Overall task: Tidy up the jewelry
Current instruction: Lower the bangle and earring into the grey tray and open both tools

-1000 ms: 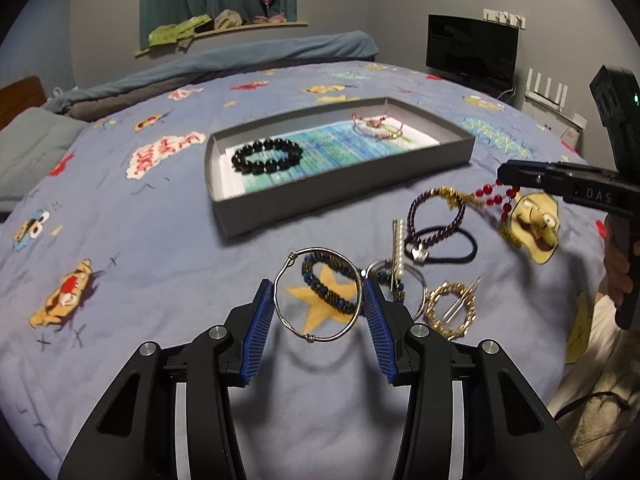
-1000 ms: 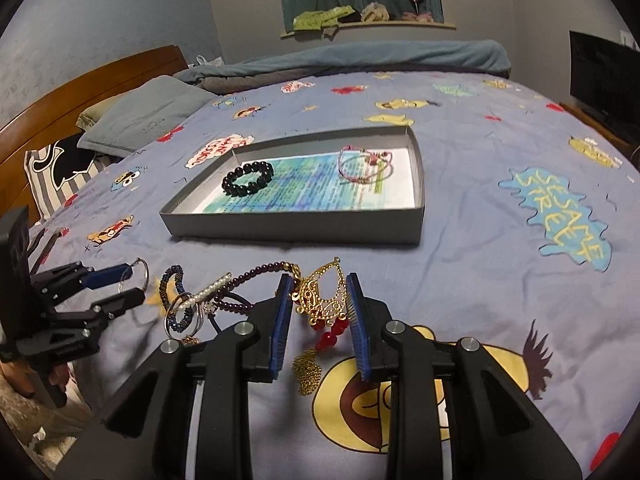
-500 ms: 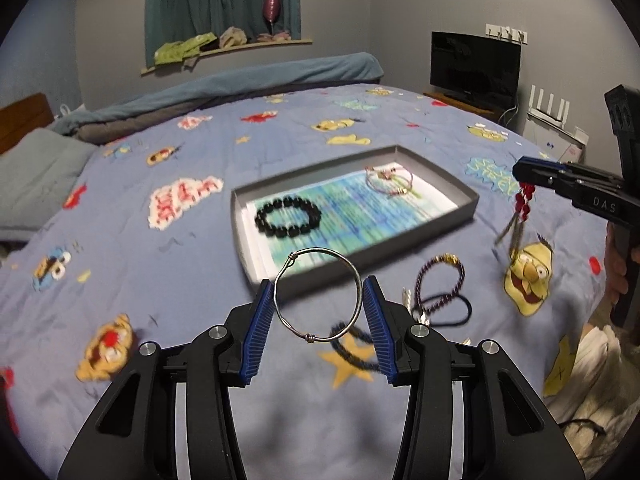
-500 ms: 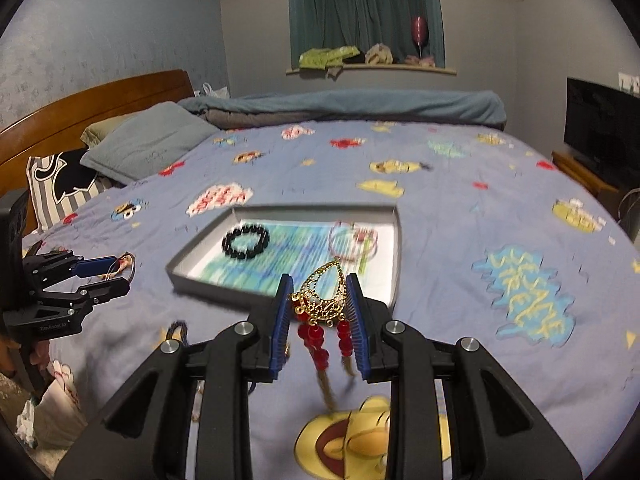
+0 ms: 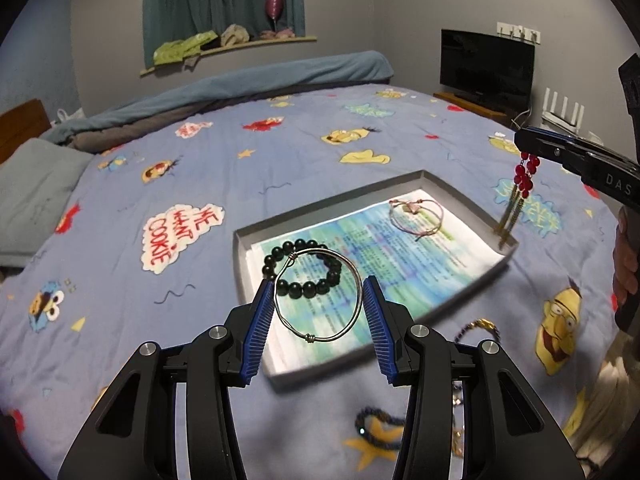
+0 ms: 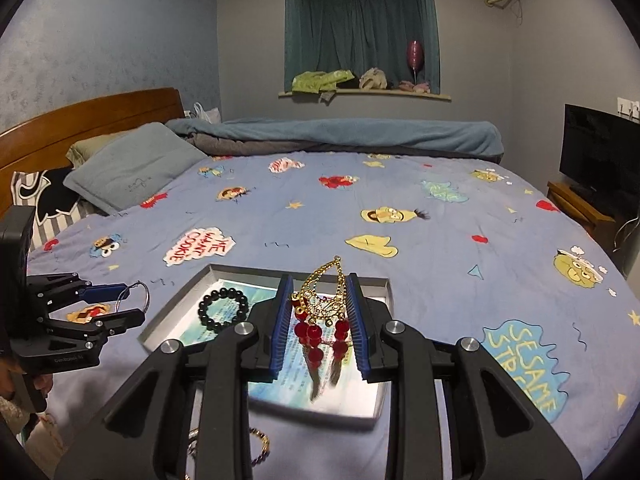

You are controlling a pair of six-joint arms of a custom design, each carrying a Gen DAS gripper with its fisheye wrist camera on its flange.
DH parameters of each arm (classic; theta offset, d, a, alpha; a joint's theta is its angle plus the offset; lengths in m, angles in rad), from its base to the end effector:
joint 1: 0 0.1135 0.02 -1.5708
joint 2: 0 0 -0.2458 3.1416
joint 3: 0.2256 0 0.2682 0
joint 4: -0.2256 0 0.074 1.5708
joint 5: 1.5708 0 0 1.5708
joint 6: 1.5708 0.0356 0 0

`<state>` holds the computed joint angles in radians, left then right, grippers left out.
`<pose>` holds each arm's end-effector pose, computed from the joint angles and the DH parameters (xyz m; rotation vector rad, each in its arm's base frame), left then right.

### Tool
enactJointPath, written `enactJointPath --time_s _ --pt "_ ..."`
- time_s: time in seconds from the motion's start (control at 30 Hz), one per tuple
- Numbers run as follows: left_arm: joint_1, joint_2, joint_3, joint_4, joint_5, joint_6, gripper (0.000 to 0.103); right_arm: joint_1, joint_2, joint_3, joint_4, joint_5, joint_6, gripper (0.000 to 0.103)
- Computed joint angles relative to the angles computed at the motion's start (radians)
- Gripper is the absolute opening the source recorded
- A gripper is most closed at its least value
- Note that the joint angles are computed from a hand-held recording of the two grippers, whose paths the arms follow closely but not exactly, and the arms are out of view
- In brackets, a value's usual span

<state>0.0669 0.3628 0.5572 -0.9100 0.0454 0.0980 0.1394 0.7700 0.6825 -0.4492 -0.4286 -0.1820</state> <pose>0.1176 0.0063 0.2382 0.0592 2.2850 0.0341 0.1966 0.0425 0.2671 -0.5830 1.9985 0.4245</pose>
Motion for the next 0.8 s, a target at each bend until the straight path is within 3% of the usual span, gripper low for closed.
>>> enactJointPath --time_s 0.4,0.6,0.8 --pt "0.049 0.216 -0.092 0.188 0.035 0.017 0.047 0.033 0.188 -0.051 0.096 -0.007 0.023 0.027" --pt "0.026 0.289 -0.107 0.229 0.012 0.032 0.047 0.011 0.261 -0.068 0.117 0.019 -0.002 0.027" --pt "0.049 0.352 -0.097 0.236 0.058 0.039 0.048 0.025 0.331 -0.057 0.11 0.069 -0.03 0.027"
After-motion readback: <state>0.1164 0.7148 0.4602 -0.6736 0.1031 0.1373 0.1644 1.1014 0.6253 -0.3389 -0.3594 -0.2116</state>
